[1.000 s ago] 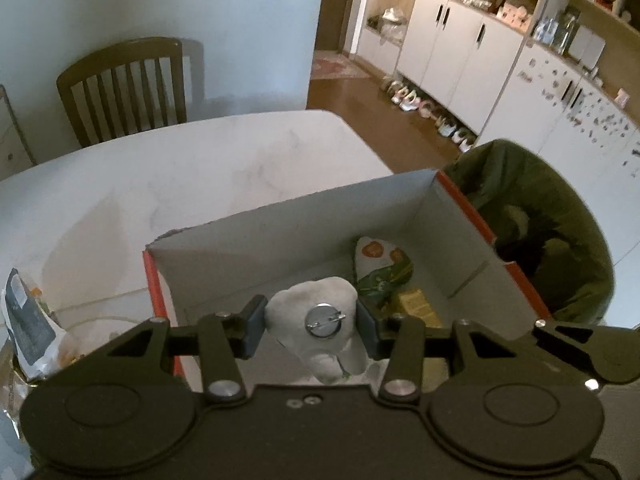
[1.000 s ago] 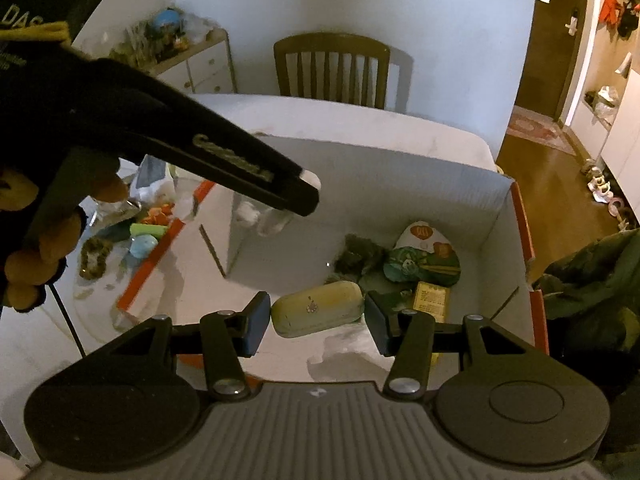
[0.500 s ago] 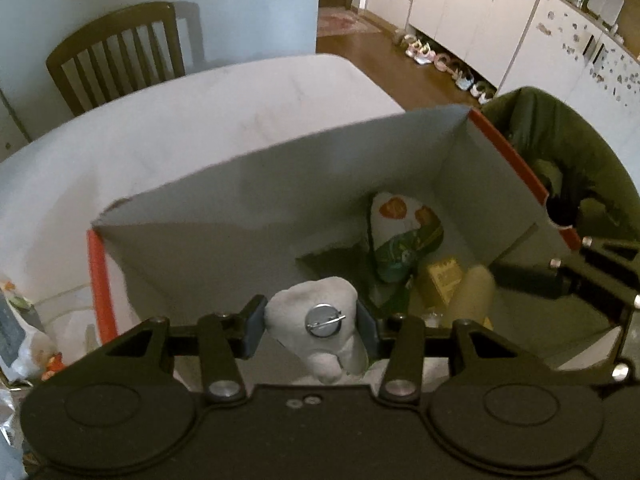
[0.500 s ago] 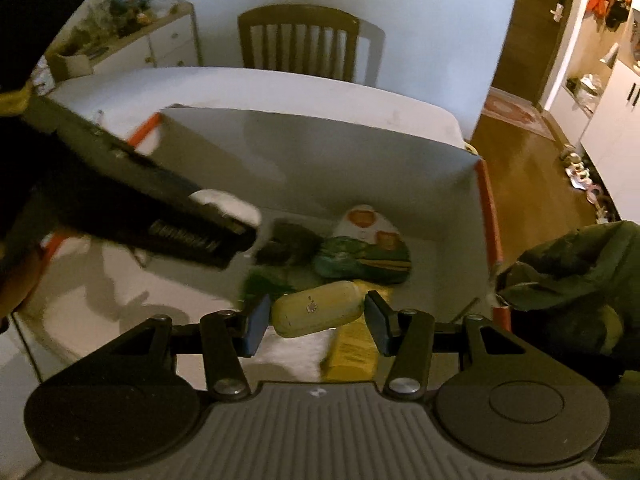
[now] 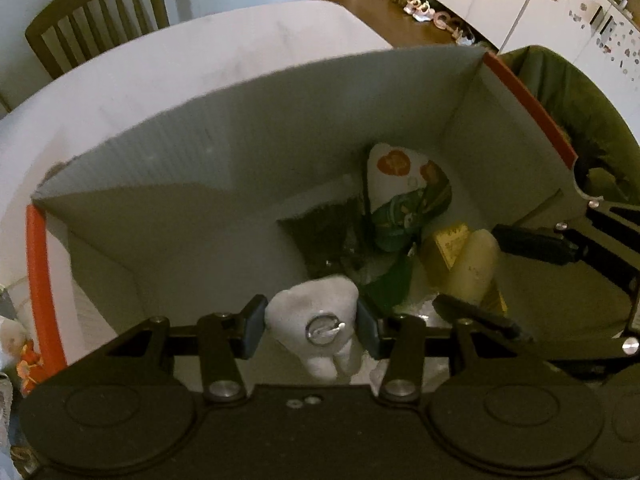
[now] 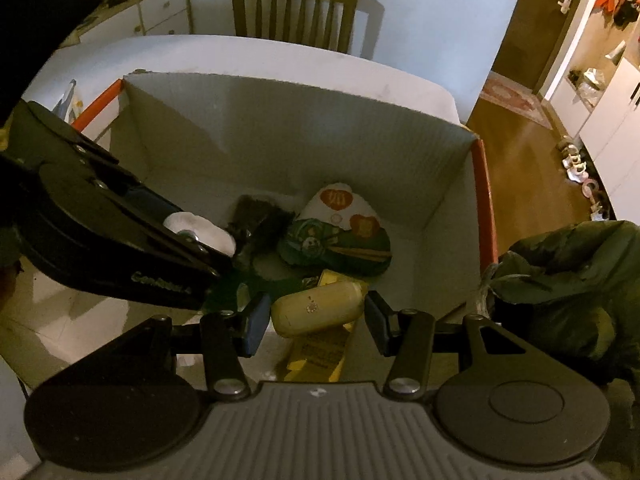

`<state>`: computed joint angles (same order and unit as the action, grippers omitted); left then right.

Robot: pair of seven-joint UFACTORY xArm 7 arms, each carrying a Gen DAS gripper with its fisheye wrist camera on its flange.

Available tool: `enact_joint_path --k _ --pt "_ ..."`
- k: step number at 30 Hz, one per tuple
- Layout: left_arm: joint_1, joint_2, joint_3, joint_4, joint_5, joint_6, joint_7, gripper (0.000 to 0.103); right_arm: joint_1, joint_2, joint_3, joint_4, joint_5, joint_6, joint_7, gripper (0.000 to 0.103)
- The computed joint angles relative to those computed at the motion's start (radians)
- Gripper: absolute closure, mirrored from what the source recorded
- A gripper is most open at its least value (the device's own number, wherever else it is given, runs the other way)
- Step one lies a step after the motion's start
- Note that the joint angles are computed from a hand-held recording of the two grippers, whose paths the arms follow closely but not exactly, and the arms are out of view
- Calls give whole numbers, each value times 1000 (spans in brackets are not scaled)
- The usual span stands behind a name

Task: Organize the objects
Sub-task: 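Lower both items into the box and open both grippers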

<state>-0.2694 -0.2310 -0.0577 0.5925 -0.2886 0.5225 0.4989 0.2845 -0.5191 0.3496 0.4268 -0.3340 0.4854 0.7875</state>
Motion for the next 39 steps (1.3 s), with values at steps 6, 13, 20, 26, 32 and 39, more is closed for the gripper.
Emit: enact_joint_path --k 6,13,20,26,32,39 --pt "5 0 4 -4 -1 12 6 53 13 -14 -15 -15 19 -15 -15 52" --pt "8 -22 8 -20 -4 -2 10 37 33 -56 -23 -38 59 -23 -36 52" --pt "3 -64 32 -25 -41 8 47 26 41 -110 -13 -56 84 -15 -31 50" --pt "-17 -107 44 -33 -88 9 69 23 50 -170 8 -66 95 18 -9 43" --pt "-25 -200 87 -60 -125 38 129 20 65 -232 23 -66 106 59 10 43" --pt "-31 -301 129 -87 -156 72 175 17 76 -280 53 -49 110 95 49 42"
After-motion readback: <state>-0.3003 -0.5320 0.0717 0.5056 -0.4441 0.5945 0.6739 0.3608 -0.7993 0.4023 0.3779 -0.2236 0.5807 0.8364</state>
